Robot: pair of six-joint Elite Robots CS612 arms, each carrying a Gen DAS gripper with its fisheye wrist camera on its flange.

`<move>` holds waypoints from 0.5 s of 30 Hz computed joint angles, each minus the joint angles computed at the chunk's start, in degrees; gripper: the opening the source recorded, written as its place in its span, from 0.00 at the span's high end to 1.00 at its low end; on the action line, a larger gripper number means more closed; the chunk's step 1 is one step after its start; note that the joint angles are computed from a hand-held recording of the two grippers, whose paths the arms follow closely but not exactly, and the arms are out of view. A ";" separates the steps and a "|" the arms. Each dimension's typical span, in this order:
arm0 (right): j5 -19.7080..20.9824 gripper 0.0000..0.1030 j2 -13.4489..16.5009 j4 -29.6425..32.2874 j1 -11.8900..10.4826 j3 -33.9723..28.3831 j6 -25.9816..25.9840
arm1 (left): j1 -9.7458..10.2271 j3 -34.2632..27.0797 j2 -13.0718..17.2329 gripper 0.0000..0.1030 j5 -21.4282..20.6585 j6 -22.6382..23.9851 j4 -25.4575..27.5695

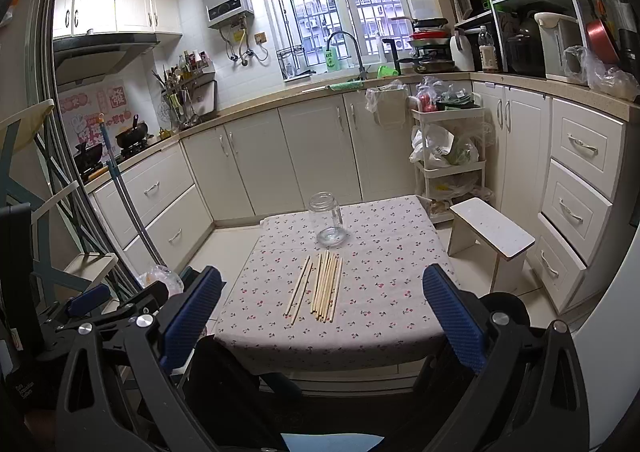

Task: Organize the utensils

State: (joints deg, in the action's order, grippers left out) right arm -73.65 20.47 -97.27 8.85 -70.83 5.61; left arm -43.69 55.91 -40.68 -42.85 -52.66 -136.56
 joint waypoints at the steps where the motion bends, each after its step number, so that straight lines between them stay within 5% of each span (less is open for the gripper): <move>1: 0.02 0.06 0.02 0.05 0.00 -0.04 0.02 | -0.01 -0.04 0.02 0.07 0.03 -0.02 0.05; 15: -0.01 0.06 0.04 0.22 0.18 -0.16 0.04 | 0.00 0.02 0.01 0.07 -0.10 0.03 -0.04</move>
